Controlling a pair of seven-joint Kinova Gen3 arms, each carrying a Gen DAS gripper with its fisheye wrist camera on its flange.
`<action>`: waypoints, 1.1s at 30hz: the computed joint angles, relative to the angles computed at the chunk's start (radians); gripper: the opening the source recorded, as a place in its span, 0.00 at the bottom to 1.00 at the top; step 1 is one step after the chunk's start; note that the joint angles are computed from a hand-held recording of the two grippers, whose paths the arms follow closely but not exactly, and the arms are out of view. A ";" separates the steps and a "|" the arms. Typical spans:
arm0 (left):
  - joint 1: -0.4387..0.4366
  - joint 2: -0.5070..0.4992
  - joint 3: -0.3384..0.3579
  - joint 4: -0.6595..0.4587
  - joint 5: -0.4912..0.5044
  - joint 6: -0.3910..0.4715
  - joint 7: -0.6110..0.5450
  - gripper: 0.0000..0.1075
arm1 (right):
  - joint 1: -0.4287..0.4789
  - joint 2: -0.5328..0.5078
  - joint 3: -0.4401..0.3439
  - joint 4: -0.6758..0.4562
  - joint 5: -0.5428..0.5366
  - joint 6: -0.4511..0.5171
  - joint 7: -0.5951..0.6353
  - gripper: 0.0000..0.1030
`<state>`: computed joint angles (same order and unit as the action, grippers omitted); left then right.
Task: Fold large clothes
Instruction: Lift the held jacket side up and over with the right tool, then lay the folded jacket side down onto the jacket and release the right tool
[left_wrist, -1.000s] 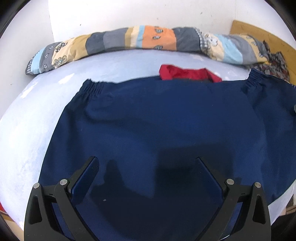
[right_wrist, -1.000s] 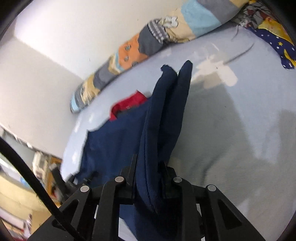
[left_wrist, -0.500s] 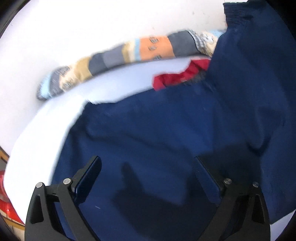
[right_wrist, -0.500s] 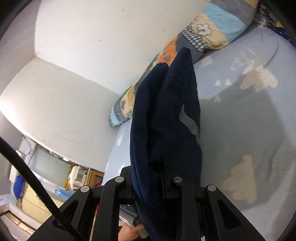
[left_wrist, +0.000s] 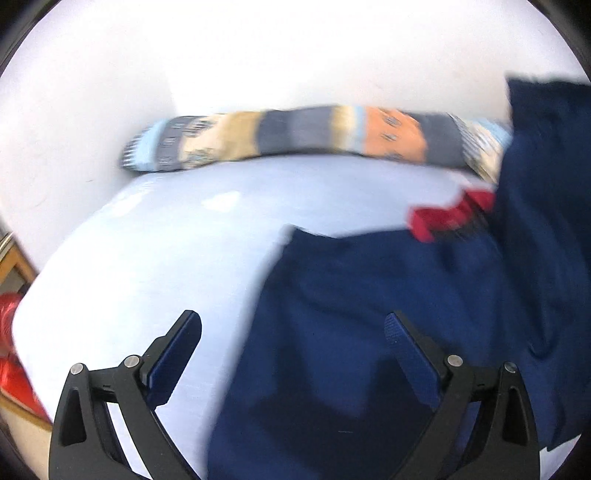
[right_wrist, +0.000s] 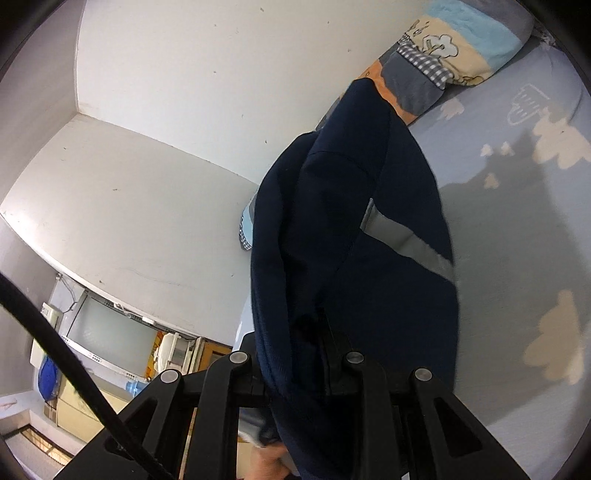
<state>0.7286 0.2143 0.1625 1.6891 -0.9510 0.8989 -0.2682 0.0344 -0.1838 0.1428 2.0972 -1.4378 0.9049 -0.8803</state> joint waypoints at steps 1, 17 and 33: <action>-0.010 -0.020 -0.010 0.017 0.003 -0.003 0.017 0.92 | -0.029 -0.001 -0.014 -0.008 0.004 -0.041 -0.022 0.20; -0.287 -0.227 0.046 0.177 0.153 -0.093 0.026 0.92 | -0.758 0.285 0.085 -0.275 0.562 -0.525 -0.670 0.20; -0.416 -0.293 0.092 0.225 0.213 -0.122 0.003 0.92 | -1.227 0.611 0.459 -0.547 1.014 -0.307 -0.991 0.62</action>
<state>0.3122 -0.0784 0.2544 1.9141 -0.7382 0.7768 -0.2654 -1.1930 0.4269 0.6016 1.5498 -0.4236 0.5978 -1.8716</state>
